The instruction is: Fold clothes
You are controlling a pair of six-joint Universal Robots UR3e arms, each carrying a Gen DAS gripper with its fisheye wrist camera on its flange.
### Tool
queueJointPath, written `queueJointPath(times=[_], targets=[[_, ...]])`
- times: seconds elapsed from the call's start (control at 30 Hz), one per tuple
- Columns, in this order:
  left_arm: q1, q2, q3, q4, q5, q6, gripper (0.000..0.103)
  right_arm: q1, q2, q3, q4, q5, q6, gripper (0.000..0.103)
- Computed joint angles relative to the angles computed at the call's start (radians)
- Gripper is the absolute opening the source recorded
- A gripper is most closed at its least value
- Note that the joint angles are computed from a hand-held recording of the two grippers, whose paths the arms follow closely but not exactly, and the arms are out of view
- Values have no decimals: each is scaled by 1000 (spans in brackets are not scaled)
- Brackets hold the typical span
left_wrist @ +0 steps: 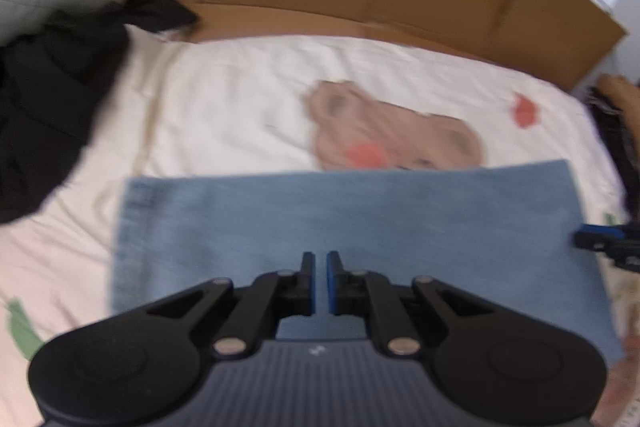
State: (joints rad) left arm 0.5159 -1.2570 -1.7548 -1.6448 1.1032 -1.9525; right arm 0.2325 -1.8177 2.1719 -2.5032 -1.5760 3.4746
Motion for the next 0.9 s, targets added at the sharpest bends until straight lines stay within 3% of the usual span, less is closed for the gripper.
queueJointPath(times=[0.1,0.2,0.5,0.57,0.8,0.9], targets=[[17,75,-27,-132,-8,90,7,35,-31,11,12,-3,28,32],[11,141,-83,-186,6,141,7,65,-75,41,32,-5,66,32],[-32,220,-282,-91,27,132,8,121,-312,146,212,-36,174,32],[-13,217,-307,-71,21,123,3,126,-368,152,273,-45,197,33],[8,185,-263,-95,-18,104,3,100,-513,167,431,-33,258,33],[-29,155,-262,-38,-24,56,3,91,-539,179,456,-28,267,33]])
